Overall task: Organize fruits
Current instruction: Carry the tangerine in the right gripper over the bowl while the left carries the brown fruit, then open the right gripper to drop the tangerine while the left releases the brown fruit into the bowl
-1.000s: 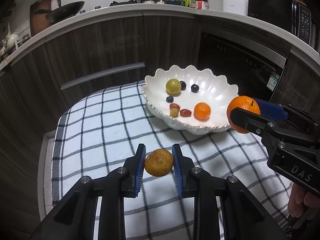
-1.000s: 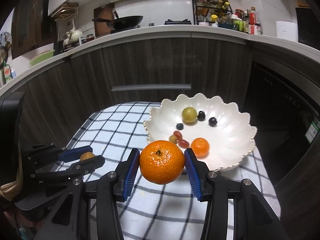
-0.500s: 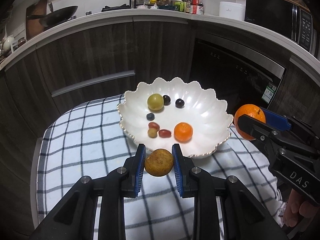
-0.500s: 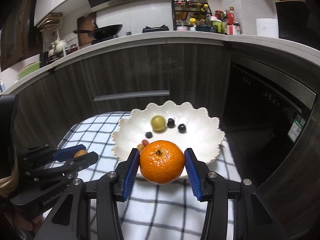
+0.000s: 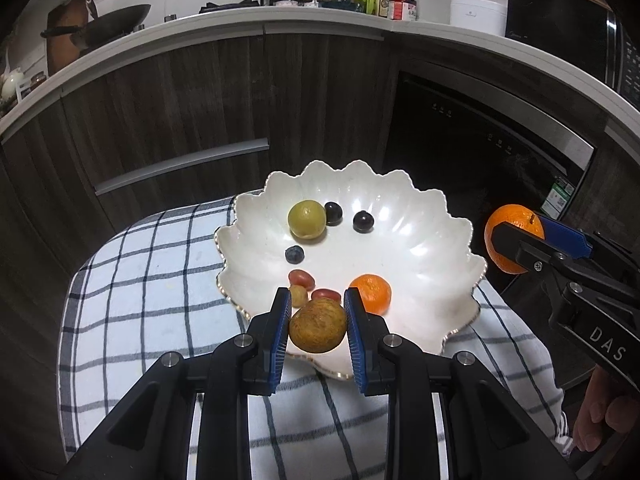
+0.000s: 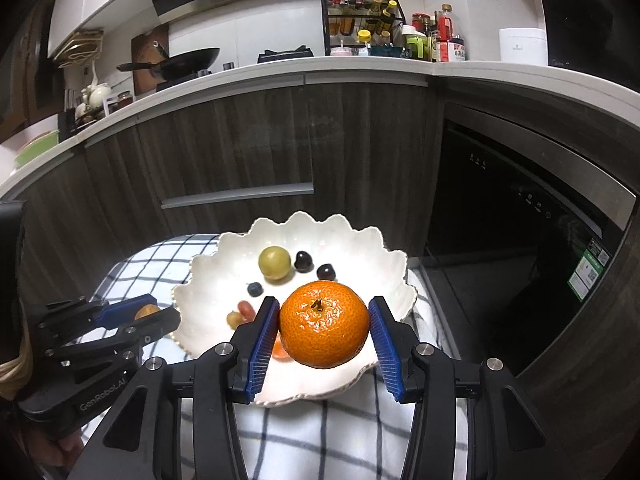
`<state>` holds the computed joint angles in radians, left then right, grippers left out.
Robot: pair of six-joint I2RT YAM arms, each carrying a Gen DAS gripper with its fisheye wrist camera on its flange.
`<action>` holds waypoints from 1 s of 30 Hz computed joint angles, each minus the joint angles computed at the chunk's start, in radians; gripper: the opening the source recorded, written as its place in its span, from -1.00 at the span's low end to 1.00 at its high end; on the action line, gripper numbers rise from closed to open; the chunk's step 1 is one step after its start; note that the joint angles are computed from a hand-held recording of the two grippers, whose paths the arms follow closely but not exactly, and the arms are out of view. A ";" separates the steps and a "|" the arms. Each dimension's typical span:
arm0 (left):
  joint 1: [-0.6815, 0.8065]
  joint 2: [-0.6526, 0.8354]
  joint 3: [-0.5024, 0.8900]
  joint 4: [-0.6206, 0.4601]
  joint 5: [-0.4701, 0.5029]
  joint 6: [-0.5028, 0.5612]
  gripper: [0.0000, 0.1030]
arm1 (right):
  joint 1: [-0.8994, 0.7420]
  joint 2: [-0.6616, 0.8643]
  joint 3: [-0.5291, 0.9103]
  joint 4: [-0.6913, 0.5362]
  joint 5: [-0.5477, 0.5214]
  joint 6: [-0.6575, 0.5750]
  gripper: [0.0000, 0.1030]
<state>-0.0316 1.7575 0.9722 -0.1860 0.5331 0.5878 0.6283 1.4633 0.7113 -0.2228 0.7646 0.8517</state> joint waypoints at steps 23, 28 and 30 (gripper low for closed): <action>-0.157 0.275 0.288 -0.013 -0.110 -0.095 -0.47 | -0.288 0.156 0.009 0.239 -0.229 -0.208 -0.08; -0.168 0.319 0.331 -0.021 -0.123 -0.097 -0.47 | -0.320 0.197 0.025 0.258 -0.260 -0.225 -0.07; -0.175 0.334 0.345 -0.034 -0.127 -0.092 -0.46 | -0.330 0.209 0.028 0.261 -0.273 -0.223 -0.08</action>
